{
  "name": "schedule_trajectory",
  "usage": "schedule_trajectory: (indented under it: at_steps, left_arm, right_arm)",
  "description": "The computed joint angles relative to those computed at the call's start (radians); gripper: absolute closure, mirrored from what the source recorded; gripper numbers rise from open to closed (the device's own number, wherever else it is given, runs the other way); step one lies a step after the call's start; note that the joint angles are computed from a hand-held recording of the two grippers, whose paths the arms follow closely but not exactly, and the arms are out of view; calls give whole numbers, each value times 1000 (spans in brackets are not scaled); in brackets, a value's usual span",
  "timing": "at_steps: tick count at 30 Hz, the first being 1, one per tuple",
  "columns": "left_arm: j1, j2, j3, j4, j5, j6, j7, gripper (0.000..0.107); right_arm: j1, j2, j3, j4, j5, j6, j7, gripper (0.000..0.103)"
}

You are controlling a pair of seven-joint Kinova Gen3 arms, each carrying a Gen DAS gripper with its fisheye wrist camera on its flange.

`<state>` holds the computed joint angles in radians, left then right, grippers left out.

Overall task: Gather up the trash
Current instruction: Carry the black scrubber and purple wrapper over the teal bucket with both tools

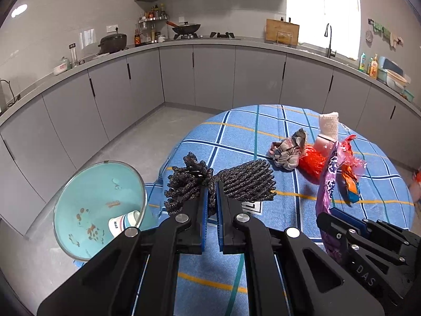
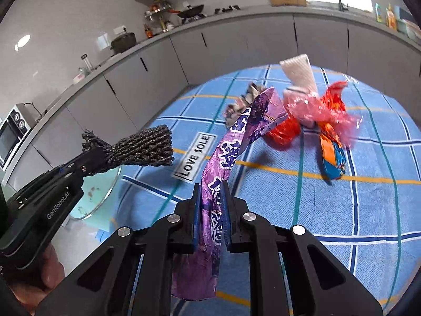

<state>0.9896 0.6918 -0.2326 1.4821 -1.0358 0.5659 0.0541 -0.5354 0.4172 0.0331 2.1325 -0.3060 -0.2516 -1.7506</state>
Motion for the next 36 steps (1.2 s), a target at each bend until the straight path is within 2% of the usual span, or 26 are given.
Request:
schedule_trajectory:
  at_steps: [5,16,25,36]
  left_arm:
    - [18,-19,-13,32,-28,2,45,101]
    - [9,-61,23,93,-137,25,164,101]
    - [-22,-83,79,121,-211,61,237,101]
    - [-67,-102,132,163,-262,94,308,101]
  right_arm:
    - [-85,-8,63,-15,-52,-2,51,88]
    - [-153,-28,92,-3,-160,-44,171,88]
    - [-146,-36,52,6,-221,-86,250,88]
    - [-140,-16,39,-29,-224,-62,277,88]
